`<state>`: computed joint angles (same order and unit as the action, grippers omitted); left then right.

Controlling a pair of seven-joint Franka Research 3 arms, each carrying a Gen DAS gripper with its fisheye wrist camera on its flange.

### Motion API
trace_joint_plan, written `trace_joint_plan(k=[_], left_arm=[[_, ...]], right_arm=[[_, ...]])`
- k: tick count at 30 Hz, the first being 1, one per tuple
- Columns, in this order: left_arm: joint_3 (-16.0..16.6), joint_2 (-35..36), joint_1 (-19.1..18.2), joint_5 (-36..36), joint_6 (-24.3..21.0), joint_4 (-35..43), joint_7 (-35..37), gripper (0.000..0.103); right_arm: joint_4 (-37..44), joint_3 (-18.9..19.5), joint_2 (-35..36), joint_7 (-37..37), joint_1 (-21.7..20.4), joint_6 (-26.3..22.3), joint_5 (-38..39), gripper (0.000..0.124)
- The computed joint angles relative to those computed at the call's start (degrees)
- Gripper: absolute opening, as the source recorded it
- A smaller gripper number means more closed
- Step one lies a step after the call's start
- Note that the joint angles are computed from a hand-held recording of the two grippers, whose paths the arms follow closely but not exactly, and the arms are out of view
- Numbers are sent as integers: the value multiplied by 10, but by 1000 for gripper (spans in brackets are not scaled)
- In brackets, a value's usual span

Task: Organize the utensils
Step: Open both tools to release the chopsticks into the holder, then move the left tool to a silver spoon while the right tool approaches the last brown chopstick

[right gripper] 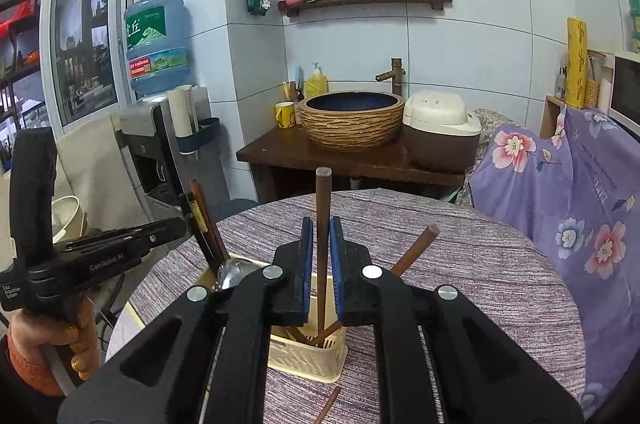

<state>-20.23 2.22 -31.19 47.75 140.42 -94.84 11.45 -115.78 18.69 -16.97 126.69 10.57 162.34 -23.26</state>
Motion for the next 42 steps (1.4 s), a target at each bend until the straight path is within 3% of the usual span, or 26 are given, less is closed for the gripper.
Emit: trace_joint_plan(k=[1, 3, 8, 9, 14, 21, 27, 33, 38, 42], left_arm=[[-2, -2, -3, 6, -7, -2, -3, 19], [-6, -8, -8, 30, -21, -8, -17, 49], [-20, -33, -13, 51, -44, -42, -29, 62], [-23, -38, -14, 48, -48, -51, -30, 68], [-44, -65, -20, 24, -58, -109, -29, 77], [-72, -78, -46, -40, -55, -177, -34, 74], [-83, -70, -75, -98, -22, -204, -13, 49], [-88, -51, -97, -127, -19, -207, -20, 38], [-90, -15, -119, -104, -67, -167, -17, 32], [-87, 19, -145, -61, -138, -121, -22, 28]], right_arm=[[-6, 3, -5, 6, -3, 3, -5, 26], [-27, 10, -23, 25, -14, 23, -15, 48], [-82, 31, -75, 34, -35, 44, -10, 56], [-94, 37, -87, 34, -40, 44, -5, 61], [-175, 90, -175, 51, -93, 47, -2, 80], [-283, 110, -263, 37, -69, -16, 55, 89], [-362, 120, -336, 71, -35, -72, 89, 92], [-404, 107, -376, 94, -3, -88, 115, 92], [-417, 106, -393, 104, 7, -96, 123, 92], [-420, 107, -402, 108, 11, -102, 125, 92]])
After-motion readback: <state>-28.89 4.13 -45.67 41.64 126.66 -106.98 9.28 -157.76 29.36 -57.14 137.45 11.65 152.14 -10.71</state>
